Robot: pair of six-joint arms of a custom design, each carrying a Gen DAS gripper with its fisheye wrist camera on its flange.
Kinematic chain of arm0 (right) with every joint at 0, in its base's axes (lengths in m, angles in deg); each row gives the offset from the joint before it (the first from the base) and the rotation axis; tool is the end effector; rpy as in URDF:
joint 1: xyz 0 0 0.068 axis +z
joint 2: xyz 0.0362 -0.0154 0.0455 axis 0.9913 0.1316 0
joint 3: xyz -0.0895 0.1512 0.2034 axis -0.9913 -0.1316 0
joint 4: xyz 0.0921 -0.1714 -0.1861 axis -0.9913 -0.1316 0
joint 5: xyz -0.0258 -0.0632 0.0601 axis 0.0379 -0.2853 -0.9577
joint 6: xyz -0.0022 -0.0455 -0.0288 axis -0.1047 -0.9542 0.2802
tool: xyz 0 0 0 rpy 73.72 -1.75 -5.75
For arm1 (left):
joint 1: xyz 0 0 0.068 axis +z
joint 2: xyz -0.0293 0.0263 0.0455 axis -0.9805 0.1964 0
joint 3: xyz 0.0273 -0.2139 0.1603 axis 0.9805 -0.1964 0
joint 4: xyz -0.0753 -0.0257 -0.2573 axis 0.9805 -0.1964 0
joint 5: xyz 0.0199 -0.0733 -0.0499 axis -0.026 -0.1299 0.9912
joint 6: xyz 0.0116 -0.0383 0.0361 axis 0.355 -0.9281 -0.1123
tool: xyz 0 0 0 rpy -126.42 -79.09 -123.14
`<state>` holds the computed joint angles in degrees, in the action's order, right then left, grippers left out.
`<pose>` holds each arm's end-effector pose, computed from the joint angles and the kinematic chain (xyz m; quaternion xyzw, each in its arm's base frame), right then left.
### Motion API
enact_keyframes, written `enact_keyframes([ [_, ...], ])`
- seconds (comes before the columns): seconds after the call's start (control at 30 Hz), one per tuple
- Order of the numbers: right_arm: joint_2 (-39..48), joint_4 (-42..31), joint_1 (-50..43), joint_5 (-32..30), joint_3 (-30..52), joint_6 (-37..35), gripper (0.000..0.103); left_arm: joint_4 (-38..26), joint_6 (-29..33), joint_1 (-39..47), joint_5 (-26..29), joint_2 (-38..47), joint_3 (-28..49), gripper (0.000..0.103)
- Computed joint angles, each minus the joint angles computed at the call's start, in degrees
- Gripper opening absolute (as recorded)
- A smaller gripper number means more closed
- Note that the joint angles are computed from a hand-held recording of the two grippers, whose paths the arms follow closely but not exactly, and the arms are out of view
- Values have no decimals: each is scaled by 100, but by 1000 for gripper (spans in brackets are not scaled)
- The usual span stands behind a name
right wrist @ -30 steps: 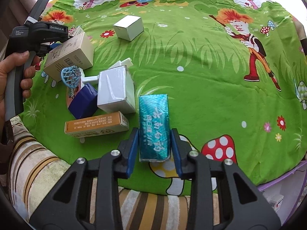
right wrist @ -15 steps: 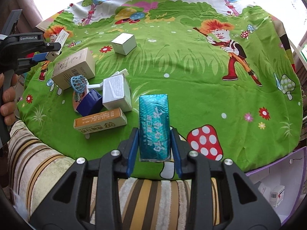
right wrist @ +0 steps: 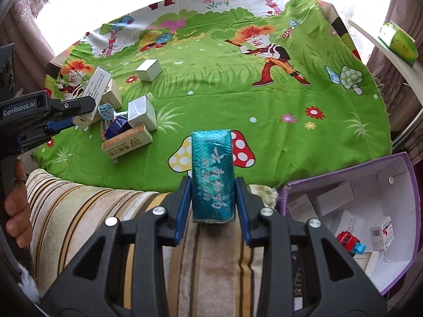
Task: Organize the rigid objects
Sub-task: 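Carry both items over the purple box and open the left tool to drop the barcoded box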
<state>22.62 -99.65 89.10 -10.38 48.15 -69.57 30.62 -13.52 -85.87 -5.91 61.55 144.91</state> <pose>0.2511 0.0274 0.1817 0.1044 0.9538 0.0371 0.2792 0.3652 -0.0619 0.2098 0.0487 0.9381 -0.2522 0.2325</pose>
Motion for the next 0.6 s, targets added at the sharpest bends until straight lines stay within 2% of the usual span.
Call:
enact_keyframes([
  [0.17, -1006, -394, -712, -160, -509, -247, 37, -29, -38, -635, 87, -491, -467, 34],
  [0.33, -1898, -859, -1946, -541, -870, -848, 37, -109, -110, -1320, 113, -767, -730, 34],
  [0.47, -2162, -1029, -3194, -975, -1007, -1477, 37, -170, -174, -1918, 154, -793, -812, 34],
  [0.6, -2075, -1035, -4396, -1375, -1016, -2120, 37, -249, -241, -2467, 145, -660, -755, 34],
])
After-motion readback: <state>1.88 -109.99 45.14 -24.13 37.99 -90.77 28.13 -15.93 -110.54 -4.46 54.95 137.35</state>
